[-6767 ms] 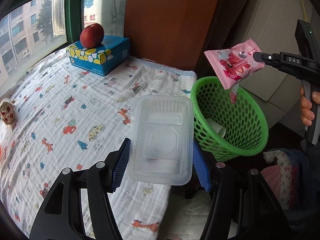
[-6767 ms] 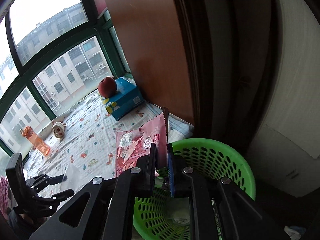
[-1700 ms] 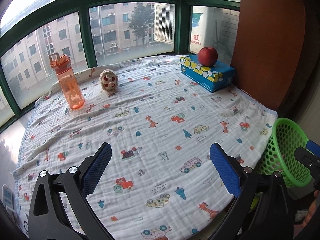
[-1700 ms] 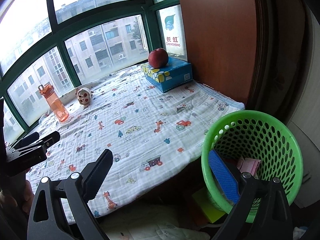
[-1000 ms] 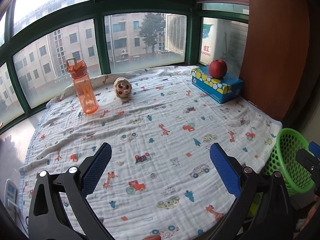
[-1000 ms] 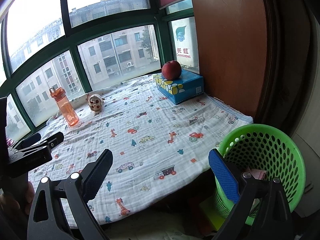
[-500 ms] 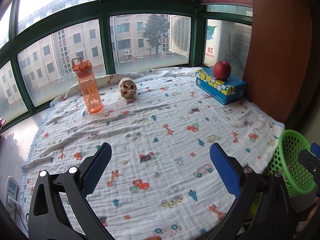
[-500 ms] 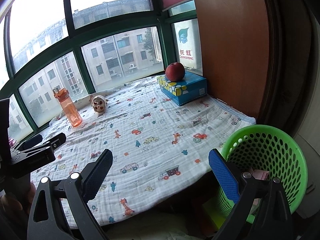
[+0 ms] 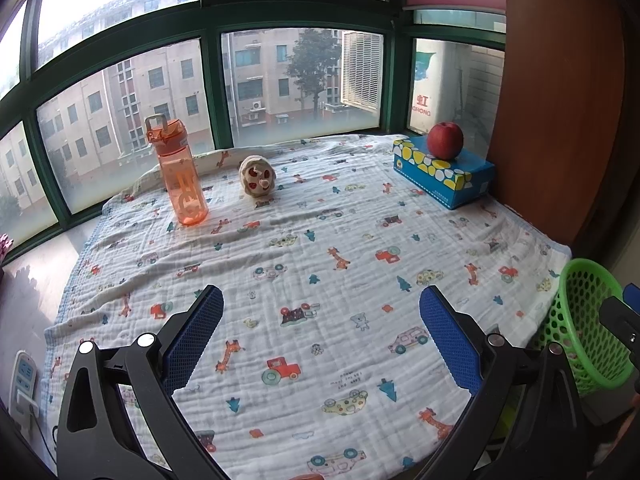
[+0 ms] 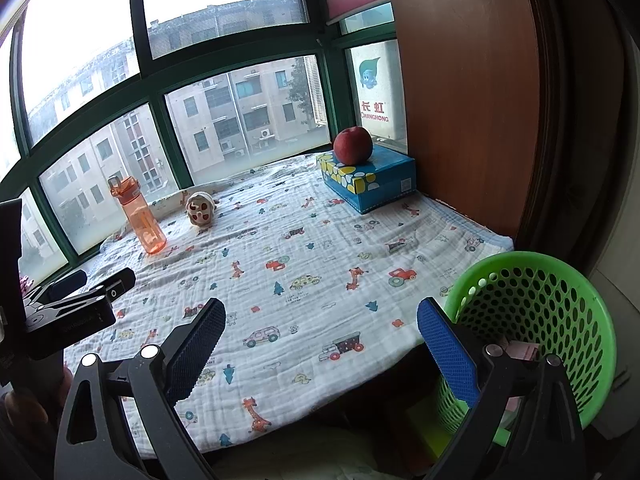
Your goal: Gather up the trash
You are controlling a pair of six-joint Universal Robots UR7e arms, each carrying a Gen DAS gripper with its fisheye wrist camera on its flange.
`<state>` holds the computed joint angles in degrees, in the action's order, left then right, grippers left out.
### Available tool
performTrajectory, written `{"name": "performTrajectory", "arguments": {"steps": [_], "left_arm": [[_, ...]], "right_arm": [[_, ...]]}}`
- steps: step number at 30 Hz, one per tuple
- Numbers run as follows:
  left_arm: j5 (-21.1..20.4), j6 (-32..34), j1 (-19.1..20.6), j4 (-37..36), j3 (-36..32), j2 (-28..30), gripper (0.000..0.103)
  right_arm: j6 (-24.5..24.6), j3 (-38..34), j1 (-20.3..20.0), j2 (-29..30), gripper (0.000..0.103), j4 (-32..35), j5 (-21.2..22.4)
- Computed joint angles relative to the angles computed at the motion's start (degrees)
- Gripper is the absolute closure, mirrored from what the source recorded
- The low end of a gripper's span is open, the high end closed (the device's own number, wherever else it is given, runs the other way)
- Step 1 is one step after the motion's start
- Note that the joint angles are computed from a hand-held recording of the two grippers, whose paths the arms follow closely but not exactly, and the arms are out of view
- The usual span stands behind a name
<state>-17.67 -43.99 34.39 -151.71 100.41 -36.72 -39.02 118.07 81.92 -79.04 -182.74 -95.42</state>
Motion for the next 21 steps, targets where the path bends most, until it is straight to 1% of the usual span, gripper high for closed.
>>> {"name": "performTrajectory", "arguments": {"steps": [21], "left_arm": [[-0.1, -1.5, 0.1, 1.6, 0.1, -0.1, 0.006]], "right_arm": [[0.2, 0.1, 0.2, 0.1, 0.010, 0.1, -0.1]]}}
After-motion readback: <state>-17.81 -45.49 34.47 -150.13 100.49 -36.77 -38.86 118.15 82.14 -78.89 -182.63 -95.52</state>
